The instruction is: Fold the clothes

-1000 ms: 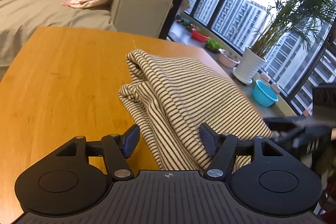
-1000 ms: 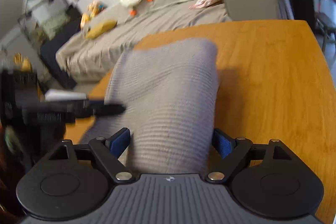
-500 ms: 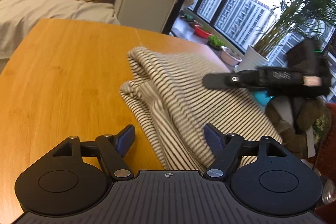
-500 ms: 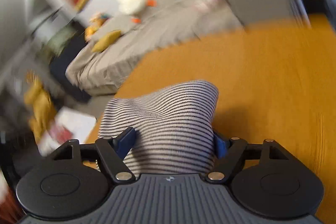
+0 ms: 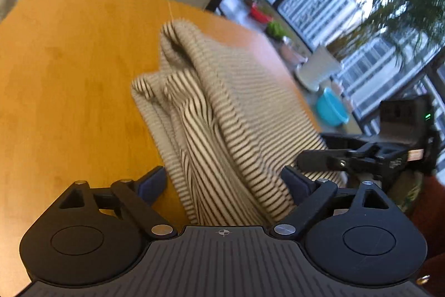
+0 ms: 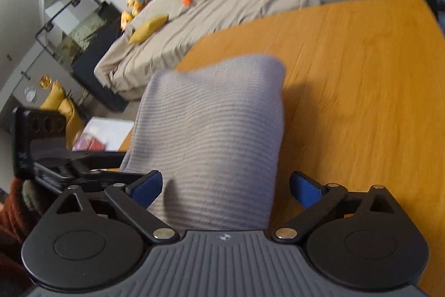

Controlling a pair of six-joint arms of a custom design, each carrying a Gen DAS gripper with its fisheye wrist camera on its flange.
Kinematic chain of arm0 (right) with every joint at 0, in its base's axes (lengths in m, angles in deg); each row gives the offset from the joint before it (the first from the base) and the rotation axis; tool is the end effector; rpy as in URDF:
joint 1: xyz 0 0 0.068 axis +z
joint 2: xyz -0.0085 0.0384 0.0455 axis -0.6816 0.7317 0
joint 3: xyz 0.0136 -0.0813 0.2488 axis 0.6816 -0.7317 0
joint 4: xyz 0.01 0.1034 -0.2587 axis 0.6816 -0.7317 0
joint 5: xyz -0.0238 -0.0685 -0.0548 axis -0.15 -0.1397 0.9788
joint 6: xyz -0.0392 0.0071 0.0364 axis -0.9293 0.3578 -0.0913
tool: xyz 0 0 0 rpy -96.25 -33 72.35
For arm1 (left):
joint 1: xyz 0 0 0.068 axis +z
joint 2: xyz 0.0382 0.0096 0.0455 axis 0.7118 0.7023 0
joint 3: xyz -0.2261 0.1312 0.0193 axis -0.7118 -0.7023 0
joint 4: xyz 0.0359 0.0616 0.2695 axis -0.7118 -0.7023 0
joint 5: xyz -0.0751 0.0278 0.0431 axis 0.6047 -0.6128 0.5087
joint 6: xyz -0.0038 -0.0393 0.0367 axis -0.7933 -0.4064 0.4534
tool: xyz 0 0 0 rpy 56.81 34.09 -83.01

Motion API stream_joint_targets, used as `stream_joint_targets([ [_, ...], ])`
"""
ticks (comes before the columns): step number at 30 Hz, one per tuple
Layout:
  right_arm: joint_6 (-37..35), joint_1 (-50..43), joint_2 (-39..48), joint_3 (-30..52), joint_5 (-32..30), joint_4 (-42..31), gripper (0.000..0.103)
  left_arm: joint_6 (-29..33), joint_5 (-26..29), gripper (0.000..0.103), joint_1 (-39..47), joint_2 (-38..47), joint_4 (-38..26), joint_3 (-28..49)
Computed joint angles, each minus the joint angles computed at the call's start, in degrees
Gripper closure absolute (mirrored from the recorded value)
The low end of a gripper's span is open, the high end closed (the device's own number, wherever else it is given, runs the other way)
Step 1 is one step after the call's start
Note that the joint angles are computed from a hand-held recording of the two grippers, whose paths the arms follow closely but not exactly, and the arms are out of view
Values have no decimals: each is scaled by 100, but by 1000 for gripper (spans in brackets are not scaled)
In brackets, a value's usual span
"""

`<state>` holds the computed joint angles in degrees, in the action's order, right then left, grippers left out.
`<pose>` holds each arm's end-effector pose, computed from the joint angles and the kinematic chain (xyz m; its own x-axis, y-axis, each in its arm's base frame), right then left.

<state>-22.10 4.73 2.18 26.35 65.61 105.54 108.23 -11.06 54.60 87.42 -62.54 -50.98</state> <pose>0.1669 0.1817 0.0915 -0.8066 0.1702 -0.5661 -0.2081 0.8146 0.5414 0.2384 0.0122 0.0803 -0.7954 0.2608 -0.5471 0.5609 0.6588 -0.5013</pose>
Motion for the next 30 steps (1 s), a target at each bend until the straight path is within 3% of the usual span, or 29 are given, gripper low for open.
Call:
stream_joint_targets([
  [2,-301,160,299,297,218,-112,23,-26,-2,16,-16,-77,264,-91],
  [3,-385,74,520,460,189,-28,25,-63,11,18,19,-44,370,-59],
  [6,-624,-157,1149,984,118,154,25,-241,24,25,203,351,690,336],
  [11,-1181,-610,2689,2719,19,108,25,-589,-93,32,383,1259,1507,1330],
  [16,-1446,-898,3763,4172,-69,-127,23,-986,-33,33,524,2081,1515,2327],
  [19,-1604,-892,3837,4303,23,-163,18,-765,40,31,589,2060,1281,2399],
  [21,-1744,-835,3724,4209,207,-178,14,-652,-224,30,540,1687,1355,2290],
  [25,-2183,-502,3333,3964,1110,-378,8,-591,-149,34,479,670,2472,1567],
  [28,-2561,-120,3179,3766,2050,-194,8,-886,248,30,288,900,2413,1979],
  [30,-2511,65,3105,3618,2218,-77,8,-920,-199,33,65,1561,2175,2492],
])
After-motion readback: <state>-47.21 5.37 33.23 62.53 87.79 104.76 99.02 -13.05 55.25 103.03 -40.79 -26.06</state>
